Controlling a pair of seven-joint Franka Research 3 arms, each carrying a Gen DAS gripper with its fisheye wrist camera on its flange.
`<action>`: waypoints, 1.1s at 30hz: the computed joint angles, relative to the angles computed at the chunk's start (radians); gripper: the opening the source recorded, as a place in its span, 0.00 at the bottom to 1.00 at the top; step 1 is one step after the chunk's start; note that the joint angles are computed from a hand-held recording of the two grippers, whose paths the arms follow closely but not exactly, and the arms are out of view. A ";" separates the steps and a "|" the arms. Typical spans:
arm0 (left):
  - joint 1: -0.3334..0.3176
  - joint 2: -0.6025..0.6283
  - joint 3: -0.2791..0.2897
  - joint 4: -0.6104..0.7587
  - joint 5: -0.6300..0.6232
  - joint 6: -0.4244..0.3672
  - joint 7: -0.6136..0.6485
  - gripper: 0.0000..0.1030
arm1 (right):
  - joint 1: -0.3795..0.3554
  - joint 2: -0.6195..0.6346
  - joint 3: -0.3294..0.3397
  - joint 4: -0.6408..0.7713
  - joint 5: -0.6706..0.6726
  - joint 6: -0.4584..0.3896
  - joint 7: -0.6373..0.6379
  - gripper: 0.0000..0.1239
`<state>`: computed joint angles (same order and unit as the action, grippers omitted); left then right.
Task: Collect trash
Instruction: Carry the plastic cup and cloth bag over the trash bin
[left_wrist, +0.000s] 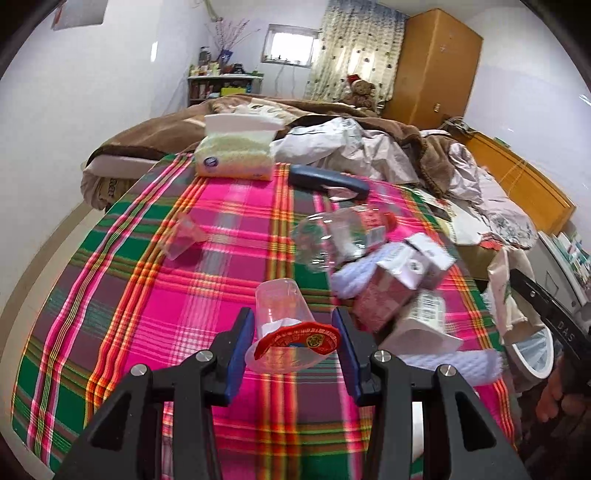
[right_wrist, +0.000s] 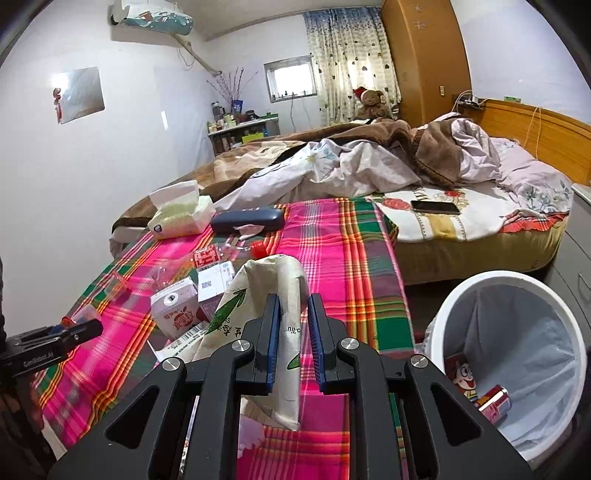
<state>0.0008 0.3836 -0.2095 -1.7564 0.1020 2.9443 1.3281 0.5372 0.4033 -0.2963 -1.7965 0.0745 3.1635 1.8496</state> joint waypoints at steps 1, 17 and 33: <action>0.000 -0.004 -0.005 -0.004 0.000 0.007 0.004 0.44 | 0.011 -0.004 -0.013 -0.006 -0.002 0.004 0.006 0.13; -0.035 -0.017 -0.098 0.011 -0.044 0.033 0.138 0.44 | 0.191 -0.078 -0.251 -0.140 -0.007 0.054 0.079 0.13; -0.140 0.110 -0.176 0.205 -0.068 -0.050 0.292 0.44 | 0.460 -0.088 -0.616 -0.260 0.066 0.045 0.113 0.13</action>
